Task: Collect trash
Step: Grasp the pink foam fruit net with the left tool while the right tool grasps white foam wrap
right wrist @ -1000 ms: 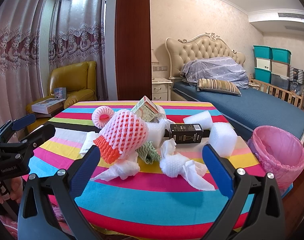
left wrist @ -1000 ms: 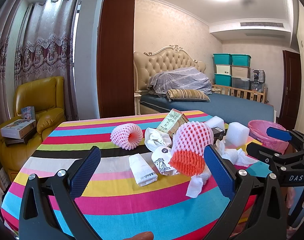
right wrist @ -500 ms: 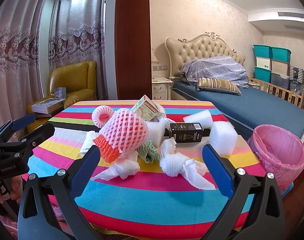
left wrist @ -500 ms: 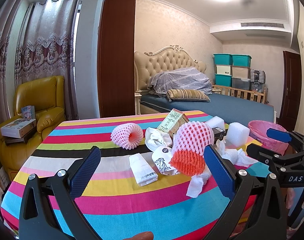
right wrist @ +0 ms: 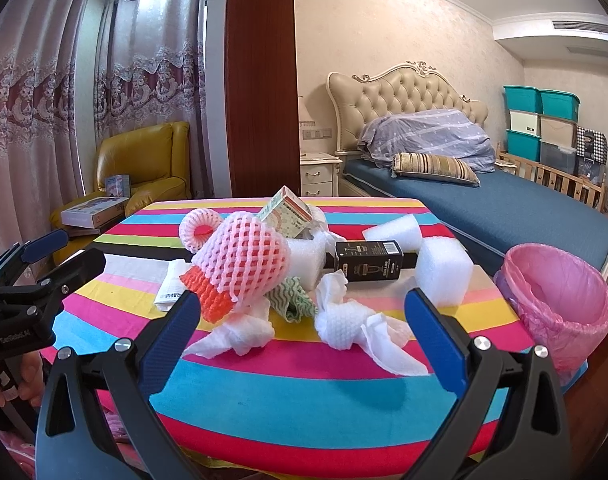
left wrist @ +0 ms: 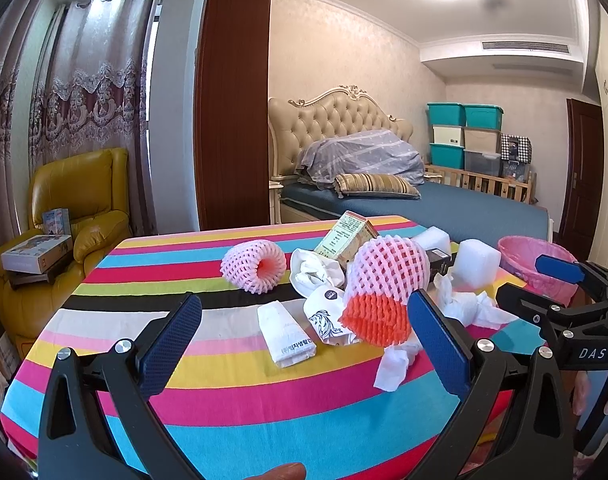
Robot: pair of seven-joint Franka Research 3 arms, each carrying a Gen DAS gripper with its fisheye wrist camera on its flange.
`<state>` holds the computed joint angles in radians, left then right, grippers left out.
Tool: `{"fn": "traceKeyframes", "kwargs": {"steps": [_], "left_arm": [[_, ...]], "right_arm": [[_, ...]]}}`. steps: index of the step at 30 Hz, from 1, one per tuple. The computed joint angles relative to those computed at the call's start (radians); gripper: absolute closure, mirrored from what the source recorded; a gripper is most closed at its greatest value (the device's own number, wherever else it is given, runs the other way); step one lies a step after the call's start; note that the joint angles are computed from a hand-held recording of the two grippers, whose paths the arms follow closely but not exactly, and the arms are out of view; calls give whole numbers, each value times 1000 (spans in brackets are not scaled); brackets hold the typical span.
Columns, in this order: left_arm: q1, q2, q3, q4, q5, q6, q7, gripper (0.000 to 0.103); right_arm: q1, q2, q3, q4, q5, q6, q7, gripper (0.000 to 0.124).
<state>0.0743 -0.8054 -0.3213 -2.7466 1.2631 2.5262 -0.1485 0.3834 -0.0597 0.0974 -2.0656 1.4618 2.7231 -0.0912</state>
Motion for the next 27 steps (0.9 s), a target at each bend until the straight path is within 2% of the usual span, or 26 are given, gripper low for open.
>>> {"fn": "traceKeyframes", "kwargs": {"steps": [4,7,11,15,18,20,22,23,25,26,27], "left_arm": [[-1,18,14,6,-21,3,11,7],[-4,31,39,5,-60,20,41,7],[19,46,63,-3,-92,76,60,7],[54,95,62,6,-93,120,90,7],[79,122,62,16,-78,161,93,7],[89,136,63,27,-75,174,105,7],[106,160,49,50,-47,175,108,7],[112,173,43,61,-30,173,109,7],[110,217,48,94,-9,179,136,7],[108,234,53,107,3,189,137,9],[107,257,56,125,11,192,144,13]], "right_arm": [[2,22,6,14,-22,57,4,25],[-3,63,10,38,-83,93,64,25],[-15,146,21,90,-226,127,218,25],[-34,254,40,179,-351,128,341,25],[-43,335,48,258,-487,77,470,25],[-52,372,59,302,-553,62,495,26],[-52,384,63,317,-627,61,533,35],[-58,392,73,329,-646,55,542,48],[-95,404,110,353,-620,13,518,65],[-117,405,129,359,-588,-9,487,79],[-126,388,136,344,-573,-17,468,83]]}}
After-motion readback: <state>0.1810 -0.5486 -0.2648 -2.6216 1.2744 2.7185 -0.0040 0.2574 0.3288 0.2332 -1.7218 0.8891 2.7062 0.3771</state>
